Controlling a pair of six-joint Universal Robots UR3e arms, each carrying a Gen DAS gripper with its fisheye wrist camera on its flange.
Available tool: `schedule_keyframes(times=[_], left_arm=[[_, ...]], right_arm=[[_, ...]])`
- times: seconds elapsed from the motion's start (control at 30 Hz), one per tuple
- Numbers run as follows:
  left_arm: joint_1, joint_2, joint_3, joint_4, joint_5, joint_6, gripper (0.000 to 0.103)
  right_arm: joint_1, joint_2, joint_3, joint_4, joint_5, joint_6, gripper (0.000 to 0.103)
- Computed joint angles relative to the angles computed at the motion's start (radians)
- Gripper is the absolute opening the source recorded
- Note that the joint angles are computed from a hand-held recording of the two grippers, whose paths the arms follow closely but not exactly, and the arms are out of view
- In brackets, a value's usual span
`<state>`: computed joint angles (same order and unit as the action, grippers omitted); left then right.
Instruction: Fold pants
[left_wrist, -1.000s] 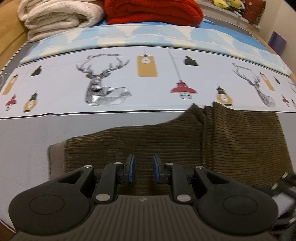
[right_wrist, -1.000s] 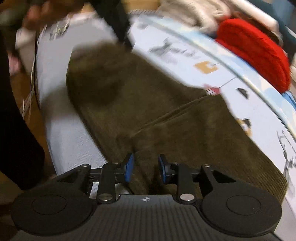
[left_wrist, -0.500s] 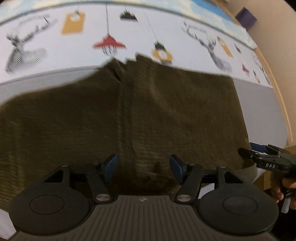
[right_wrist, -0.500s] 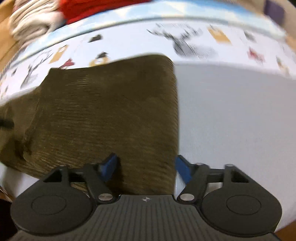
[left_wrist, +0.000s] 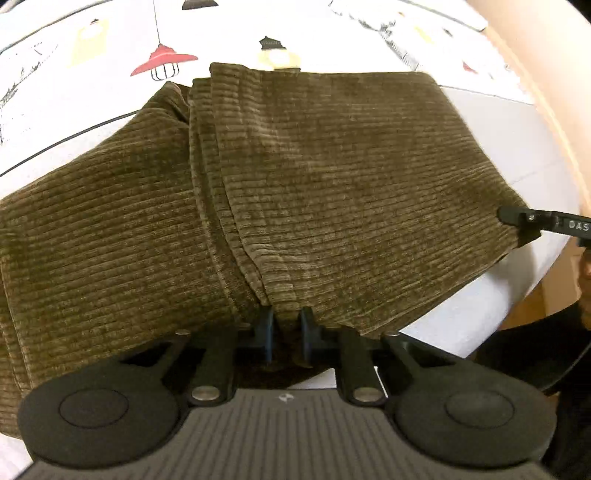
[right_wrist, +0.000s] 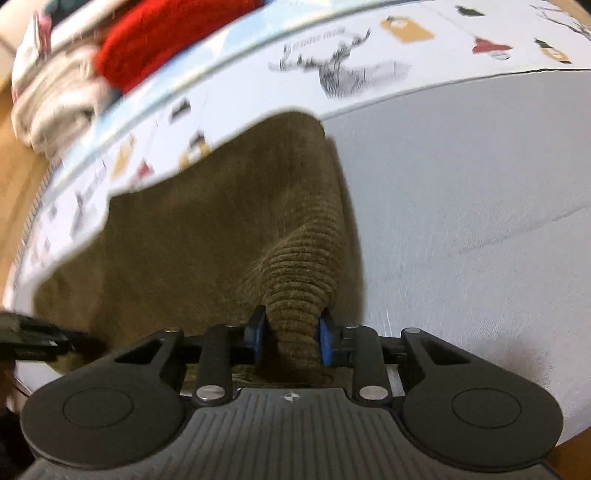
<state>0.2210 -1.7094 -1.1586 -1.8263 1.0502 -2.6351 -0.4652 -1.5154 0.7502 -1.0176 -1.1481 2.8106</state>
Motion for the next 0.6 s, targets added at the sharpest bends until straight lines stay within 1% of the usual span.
schedule_keyframes(times=[0.07, 0.1, 0.13, 0.17, 0.2, 0.23, 0.27, 0.3, 0.37, 0.4, 0.43, 0.47, 0.53, 0.57, 0.6], left_arm=[[-0.031, 0.015, -0.034, 0.018, 0.071, 0.060, 0.016], [-0.041, 0.023, -0.051, 0.021, 0.084, 0.085, 0.016], [-0.040, 0.028, -0.053, 0.022, 0.082, 0.094, 0.016], [-0.033, 0.034, -0.051, 0.020, 0.075, 0.095, 0.019], [-0.021, 0.036, -0.044, 0.013, 0.066, 0.093, 0.022], [-0.008, 0.039, -0.044, 0.027, 0.053, 0.085, 0.028], [0.011, 0.062, -0.065, 0.063, 0.031, 0.070, 0.029], [0.034, 0.087, -0.088, 0.089, -0.003, 0.064, 0.031], [0.065, 0.116, -0.110, 0.092, -0.085, 0.091, 0.032], [0.063, 0.124, -0.118, 0.086, -0.104, 0.121, 0.032], [0.050, 0.124, -0.117, 0.087, -0.104, 0.154, 0.032], [0.031, 0.141, -0.144, 0.100, -0.087, 0.200, 0.032], [-0.026, 0.151, -0.185, 0.139, -0.022, 0.243, 0.032], [-0.069, 0.138, -0.195, 0.170, 0.050, 0.240, 0.032], [-0.097, 0.133, -0.212, 0.206, 0.106, 0.227, 0.032]], right_arm=[[0.000, 0.022, -0.036, 0.039, -0.020, -0.001, 0.031], [0.013, 0.034, -0.036, 0.048, -0.050, 0.005, 0.033], [0.030, 0.046, -0.031, 0.058, -0.096, 0.022, 0.040], [0.043, 0.051, -0.023, 0.056, -0.131, 0.044, 0.047], [0.047, 0.052, -0.018, 0.051, -0.148, 0.064, 0.049], [0.050, 0.062, -0.041, 0.057, -0.155, 0.080, 0.050], [0.057, 0.067, -0.060, 0.054, -0.161, 0.084, 0.050], [0.077, 0.061, -0.064, 0.022, -0.180, 0.078, 0.050], [0.135, 0.003, 0.003, -0.116, -0.247, 0.021, 0.050], [0.163, -0.034, 0.057, -0.200, -0.271, -0.011, 0.050], [0.170, -0.062, 0.095, -0.254, -0.267, -0.038, 0.050], [0.168, -0.082, 0.122, -0.285, -0.246, -0.057, 0.050], [0.148, -0.096, 0.135, -0.284, -0.179, -0.089, 0.050], [0.148, -0.089, 0.129, -0.263, -0.174, -0.103, 0.051], [0.176, -0.054, 0.097, -0.219, -0.226, -0.111, 0.052]])
